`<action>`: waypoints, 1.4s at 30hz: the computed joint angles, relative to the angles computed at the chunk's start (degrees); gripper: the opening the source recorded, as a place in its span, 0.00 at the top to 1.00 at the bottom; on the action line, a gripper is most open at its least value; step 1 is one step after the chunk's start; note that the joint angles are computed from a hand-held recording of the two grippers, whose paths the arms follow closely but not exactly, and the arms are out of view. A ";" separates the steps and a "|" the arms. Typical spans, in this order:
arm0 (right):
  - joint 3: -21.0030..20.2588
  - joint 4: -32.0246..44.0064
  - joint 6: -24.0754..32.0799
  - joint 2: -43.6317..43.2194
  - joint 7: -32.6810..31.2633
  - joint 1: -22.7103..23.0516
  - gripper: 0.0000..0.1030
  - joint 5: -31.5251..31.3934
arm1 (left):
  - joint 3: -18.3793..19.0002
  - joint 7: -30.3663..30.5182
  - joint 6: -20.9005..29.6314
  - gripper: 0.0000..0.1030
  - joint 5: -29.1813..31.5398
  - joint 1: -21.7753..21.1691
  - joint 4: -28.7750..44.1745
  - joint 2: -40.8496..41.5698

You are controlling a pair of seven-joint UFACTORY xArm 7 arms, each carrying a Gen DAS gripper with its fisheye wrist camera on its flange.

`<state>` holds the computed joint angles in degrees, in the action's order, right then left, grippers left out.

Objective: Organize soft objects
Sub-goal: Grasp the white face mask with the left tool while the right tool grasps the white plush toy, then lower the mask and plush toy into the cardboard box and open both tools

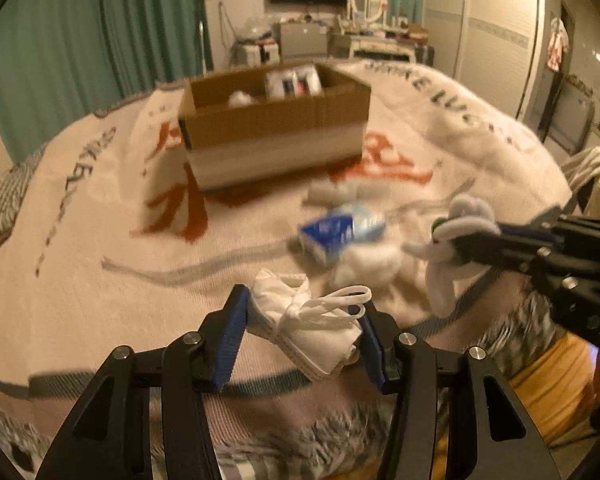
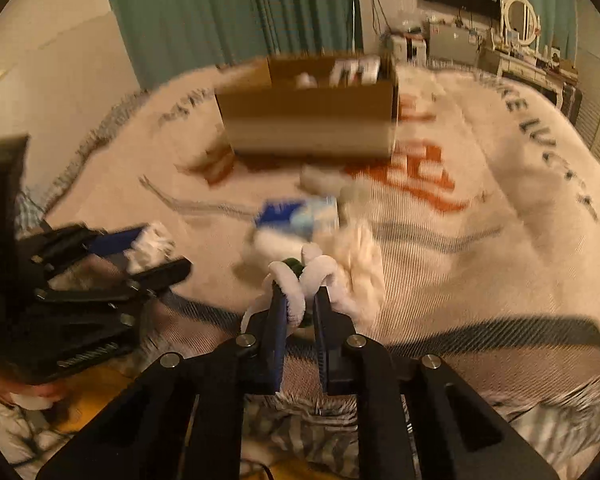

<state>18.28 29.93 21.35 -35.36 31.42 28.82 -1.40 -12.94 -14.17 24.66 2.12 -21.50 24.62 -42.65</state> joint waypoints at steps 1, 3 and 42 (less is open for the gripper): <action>-0.28 0.91 -0.23 -0.28 -0.53 -0.41 0.88 -0.54 | 0.27 0.20 -0.58 0.51 0.13 0.31 1.13 0.68; -0.45 3.14 -1.07 -0.07 -1.69 -1.96 0.88 -1.96 | 0.59 0.35 -1.66 0.51 0.38 1.21 3.29 2.11; -11.51 47.64 -7.46 41.58 -17.04 -8.02 0.35 -5.36 | 8.35 -17.68 -10.53 0.16 25.39 6.19 44.10 42.22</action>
